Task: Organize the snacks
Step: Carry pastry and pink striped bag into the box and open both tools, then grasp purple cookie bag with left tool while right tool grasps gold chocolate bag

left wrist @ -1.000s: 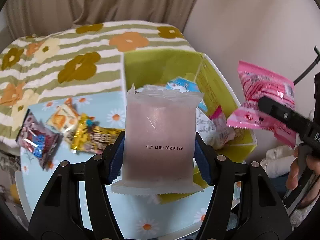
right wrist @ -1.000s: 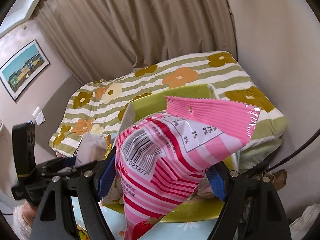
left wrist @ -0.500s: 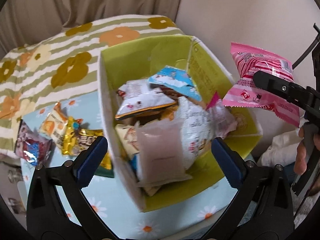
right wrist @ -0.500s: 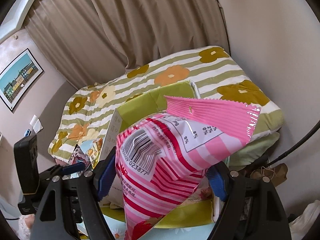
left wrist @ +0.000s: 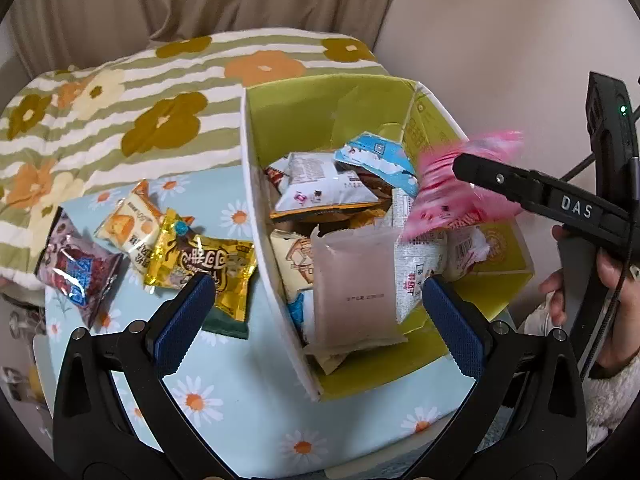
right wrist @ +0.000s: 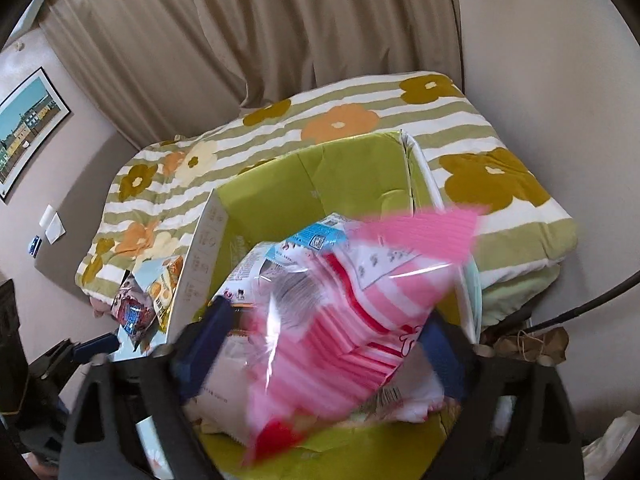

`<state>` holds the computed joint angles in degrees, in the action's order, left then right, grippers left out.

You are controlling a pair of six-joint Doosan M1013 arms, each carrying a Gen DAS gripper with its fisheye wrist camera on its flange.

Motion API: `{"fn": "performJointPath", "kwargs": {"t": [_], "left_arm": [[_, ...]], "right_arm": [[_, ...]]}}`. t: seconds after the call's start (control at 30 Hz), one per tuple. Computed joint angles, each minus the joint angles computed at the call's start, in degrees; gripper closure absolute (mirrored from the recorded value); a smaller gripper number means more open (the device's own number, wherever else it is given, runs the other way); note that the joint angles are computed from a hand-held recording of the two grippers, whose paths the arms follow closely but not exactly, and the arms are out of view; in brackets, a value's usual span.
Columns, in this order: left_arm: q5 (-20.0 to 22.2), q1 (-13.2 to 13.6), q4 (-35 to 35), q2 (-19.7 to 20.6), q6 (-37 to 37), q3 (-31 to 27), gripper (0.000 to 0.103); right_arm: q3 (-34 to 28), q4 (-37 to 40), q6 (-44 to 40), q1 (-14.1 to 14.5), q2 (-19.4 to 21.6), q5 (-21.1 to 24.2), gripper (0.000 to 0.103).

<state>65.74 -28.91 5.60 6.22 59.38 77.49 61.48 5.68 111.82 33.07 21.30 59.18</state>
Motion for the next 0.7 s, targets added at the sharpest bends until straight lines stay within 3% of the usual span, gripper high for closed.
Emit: {"fn": "performJointPath", "kwargs": {"t": [0.23,0.43,0.7], "left_arm": [[-0.6,-0.3,1.1,-0.5,-1.5,0.4,0.001],[-1.4,-0.8,1.7,-0.8,-1.7,0.5,0.001],[-1.7,-1.9,3.8,-1.7,-3.1,0.8,0.001]], "right_arm": [[2.8,-5.6,1.5,0.6,-2.5,-0.1,0.001],[5.3,-4.9,1.4,0.4,-4.9,-3.5,0.001],[5.9,-3.7,0.3,0.6,-5.9,-4.8,0.001]]}}
